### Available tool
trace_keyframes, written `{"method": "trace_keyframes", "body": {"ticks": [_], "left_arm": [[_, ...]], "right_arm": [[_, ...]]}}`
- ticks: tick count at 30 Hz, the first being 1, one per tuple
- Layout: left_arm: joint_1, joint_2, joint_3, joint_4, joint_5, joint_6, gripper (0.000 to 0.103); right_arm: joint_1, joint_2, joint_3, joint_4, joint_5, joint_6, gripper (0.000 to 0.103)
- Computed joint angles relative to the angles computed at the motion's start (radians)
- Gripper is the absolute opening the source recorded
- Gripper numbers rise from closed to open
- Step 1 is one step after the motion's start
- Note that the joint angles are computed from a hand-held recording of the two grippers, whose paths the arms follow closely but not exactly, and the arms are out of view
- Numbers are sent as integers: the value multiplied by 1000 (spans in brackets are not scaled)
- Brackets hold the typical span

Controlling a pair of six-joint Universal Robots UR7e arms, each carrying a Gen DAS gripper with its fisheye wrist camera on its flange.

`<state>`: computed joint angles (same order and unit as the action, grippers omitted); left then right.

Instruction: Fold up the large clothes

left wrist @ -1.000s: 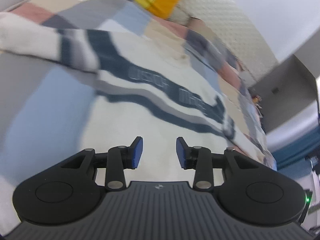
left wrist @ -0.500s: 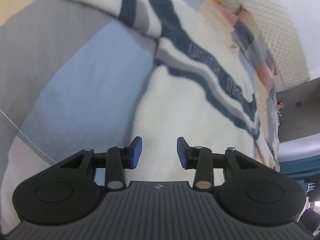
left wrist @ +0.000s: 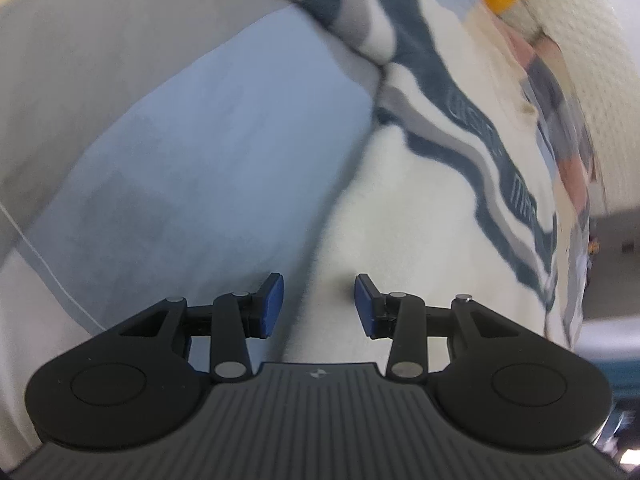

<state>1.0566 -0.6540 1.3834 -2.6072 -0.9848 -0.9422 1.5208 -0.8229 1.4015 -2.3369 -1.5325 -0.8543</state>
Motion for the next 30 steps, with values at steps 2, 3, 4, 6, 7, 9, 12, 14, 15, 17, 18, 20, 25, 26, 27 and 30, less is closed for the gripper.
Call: {"method": "trace_keyframes", "body": {"ticks": [2, 3, 4, 6, 7, 9, 12, 14, 15, 17, 18, 20, 25, 26, 27, 30], "left_arm": [[3, 3, 6, -27, -6, -8, 45], [5, 4, 8, -33, -9, -11, 45], [9, 3, 12, -40, -17, -16, 45], [14, 3, 15, -56, -33, -27, 45], [18, 1, 20, -66, -40, -33, 45], [22, 2, 22, -75, -48, -42, 45], [24, 3, 25, -94, -61, -40, 45], [29, 5, 34, -148, -104, -11, 45], [32, 7, 38, -179, -132, 2, 45], [30, 13, 35, -207, -160, 34, 45], [26, 17, 31, -211, -158, 51, 45], [22, 24, 22, -217, -177, 80, 45], [6, 43, -1, -163, -170, 98, 47], [2, 46, -1, -151, -164, 100, 47], [-2, 49, -2, -144, -155, 100, 47], [-17, 45, 9, -133, -124, 92, 47]], "right_arm": [[2, 19, -11, 20, -8, -10, 50], [6, 29, -15, 20, -23, -22, 50], [9, 33, -9, 10, -45, -44, 50], [16, 37, 15, -43, -81, -100, 46], [17, 38, 25, -67, -91, -124, 42], [18, 39, 37, -115, -102, -141, 14], [-4, 40, -8, -58, -40, -60, 9], [-22, 37, -42, -25, 12, 35, 9], [-30, 35, -51, -28, 33, 77, 9], [-48, 35, -77, -40, 62, 163, 9], [-56, 39, -93, -48, 68, 205, 8], [-71, 45, -121, -52, 70, 273, 8], [-91, 66, -156, -34, 63, 374, 8], [-93, 67, -159, -21, 72, 381, 8], [-96, 67, -167, 1, 87, 386, 8], [-110, 58, -169, 68, 152, 415, 8]]}}
